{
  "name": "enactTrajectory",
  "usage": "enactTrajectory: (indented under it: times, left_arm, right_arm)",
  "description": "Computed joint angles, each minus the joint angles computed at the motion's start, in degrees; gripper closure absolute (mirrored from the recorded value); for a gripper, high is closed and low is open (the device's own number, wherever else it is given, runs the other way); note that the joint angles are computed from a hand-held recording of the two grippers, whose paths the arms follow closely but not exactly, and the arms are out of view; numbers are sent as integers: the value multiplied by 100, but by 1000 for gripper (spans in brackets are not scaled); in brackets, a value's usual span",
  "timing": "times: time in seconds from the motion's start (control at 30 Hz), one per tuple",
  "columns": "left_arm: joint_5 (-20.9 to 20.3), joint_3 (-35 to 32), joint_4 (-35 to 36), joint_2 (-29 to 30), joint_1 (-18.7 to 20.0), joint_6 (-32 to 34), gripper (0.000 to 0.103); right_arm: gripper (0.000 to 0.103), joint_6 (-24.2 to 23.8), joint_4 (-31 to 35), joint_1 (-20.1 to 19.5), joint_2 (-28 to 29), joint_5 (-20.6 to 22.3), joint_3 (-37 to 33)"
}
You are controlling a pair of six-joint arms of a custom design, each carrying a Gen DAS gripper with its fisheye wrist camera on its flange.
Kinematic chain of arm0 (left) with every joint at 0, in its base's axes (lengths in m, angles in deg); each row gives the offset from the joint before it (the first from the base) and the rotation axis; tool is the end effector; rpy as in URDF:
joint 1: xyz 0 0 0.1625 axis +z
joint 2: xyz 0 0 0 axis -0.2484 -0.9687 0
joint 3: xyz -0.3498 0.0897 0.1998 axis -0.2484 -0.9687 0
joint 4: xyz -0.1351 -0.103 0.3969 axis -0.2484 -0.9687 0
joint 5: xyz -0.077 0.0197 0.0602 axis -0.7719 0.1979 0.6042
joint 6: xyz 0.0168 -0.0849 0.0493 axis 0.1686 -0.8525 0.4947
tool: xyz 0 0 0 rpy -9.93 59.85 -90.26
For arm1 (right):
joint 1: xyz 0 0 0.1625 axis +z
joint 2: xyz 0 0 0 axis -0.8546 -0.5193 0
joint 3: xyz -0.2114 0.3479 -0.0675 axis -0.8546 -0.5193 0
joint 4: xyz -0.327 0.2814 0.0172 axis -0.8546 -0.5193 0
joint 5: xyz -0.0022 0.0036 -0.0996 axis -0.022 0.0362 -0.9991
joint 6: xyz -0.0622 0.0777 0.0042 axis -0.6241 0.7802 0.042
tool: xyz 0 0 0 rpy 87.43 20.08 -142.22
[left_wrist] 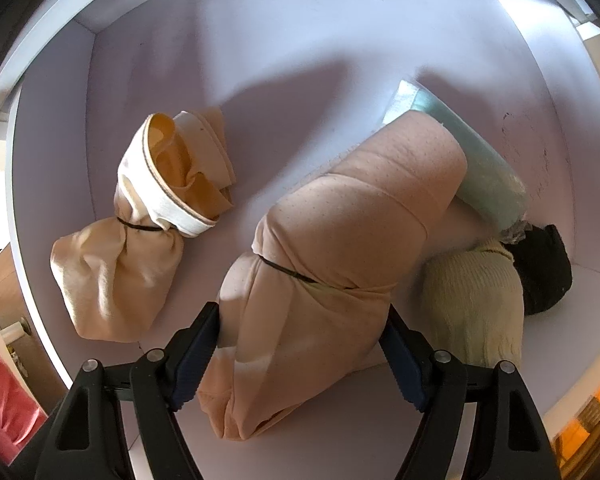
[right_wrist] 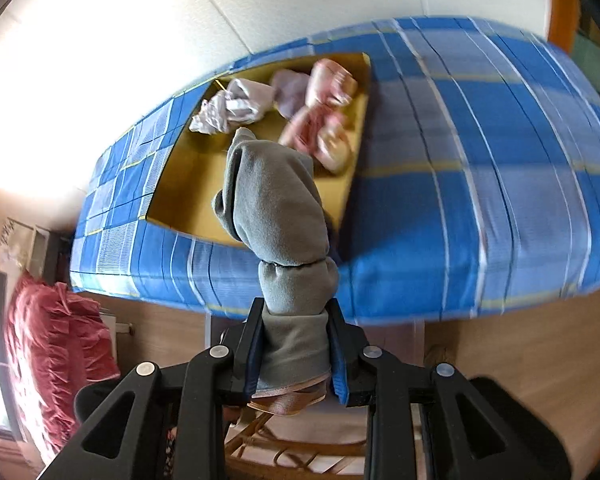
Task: Organize soft objects
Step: 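Carry the grey-green cloth with the right gripper into the box and release while the left holds the peach bundle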
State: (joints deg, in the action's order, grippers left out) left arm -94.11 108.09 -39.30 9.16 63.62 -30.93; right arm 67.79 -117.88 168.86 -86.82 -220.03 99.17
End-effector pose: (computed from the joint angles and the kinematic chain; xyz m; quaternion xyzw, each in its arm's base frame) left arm -0.3231 -0.6650 -0.1006 0.4591 0.7759 0.2396 0.3601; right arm 0.2664 -0.5521 0.4609 -0.2786 -0.8628 0.3407 0.2488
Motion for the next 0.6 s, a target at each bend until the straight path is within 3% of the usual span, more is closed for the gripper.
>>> enactTrajectory:
  times: [0.13, 0.3, 0.5, 0.6]
  left_arm:
    - [-37, 24, -11, -13, 11, 29, 25]
    - [-120, -44, 40, 2, 66, 0, 25]
    - [-147, -205, 139, 62, 136, 41, 25]
    - [-134, -268, 181, 90, 143, 69, 25]
  right_arm:
    - [76, -458, 604, -171, 532, -166, -840]
    - [75, -631, 1393, -420, 1072, -336, -1744]
    - [75, -666, 3068, -587, 1975, -845, -3226]
    - [75, -904, 3794, -620, 2469, -1159, -3975]
